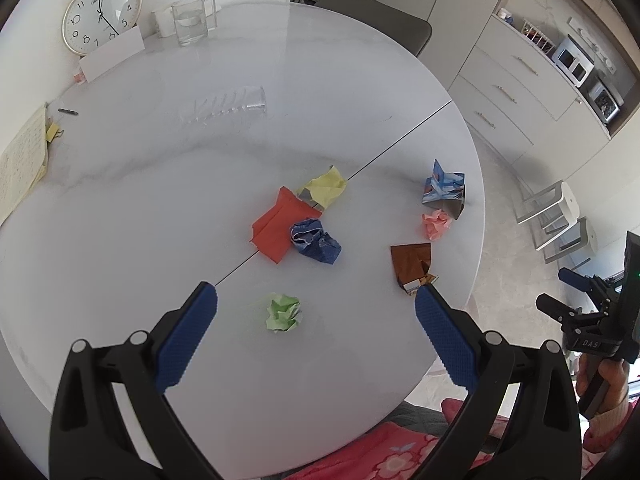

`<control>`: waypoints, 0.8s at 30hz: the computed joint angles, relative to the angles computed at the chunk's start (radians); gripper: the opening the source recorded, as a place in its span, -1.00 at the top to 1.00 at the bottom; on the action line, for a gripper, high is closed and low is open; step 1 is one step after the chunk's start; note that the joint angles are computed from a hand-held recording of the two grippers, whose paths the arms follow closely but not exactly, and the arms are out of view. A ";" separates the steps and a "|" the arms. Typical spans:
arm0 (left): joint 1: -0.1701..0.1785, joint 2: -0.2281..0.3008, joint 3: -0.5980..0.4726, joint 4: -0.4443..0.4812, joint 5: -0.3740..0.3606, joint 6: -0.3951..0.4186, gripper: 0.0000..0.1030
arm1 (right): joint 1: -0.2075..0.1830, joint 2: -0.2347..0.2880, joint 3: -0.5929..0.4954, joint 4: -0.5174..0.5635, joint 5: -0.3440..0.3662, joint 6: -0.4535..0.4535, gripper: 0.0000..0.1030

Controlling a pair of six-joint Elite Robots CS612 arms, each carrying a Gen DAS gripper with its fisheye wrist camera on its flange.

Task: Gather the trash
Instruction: 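Grasp the green crumpled paper with the left gripper while the right grasps the blue crumpled wrapper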

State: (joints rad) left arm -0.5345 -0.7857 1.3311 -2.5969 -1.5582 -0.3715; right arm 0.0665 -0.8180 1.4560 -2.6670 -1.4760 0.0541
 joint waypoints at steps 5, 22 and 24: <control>0.000 0.006 0.014 -0.010 0.000 0.042 -0.84 | 0.013 0.002 -0.019 -0.013 0.010 0.004 -0.95; 0.028 0.097 -0.028 0.015 -0.091 0.118 -0.67 | 0.101 0.156 -0.321 0.121 0.068 -0.072 -0.95; 0.032 0.108 -0.037 0.029 -0.095 0.124 -0.67 | 0.106 0.177 -0.354 0.144 0.069 -0.062 -0.95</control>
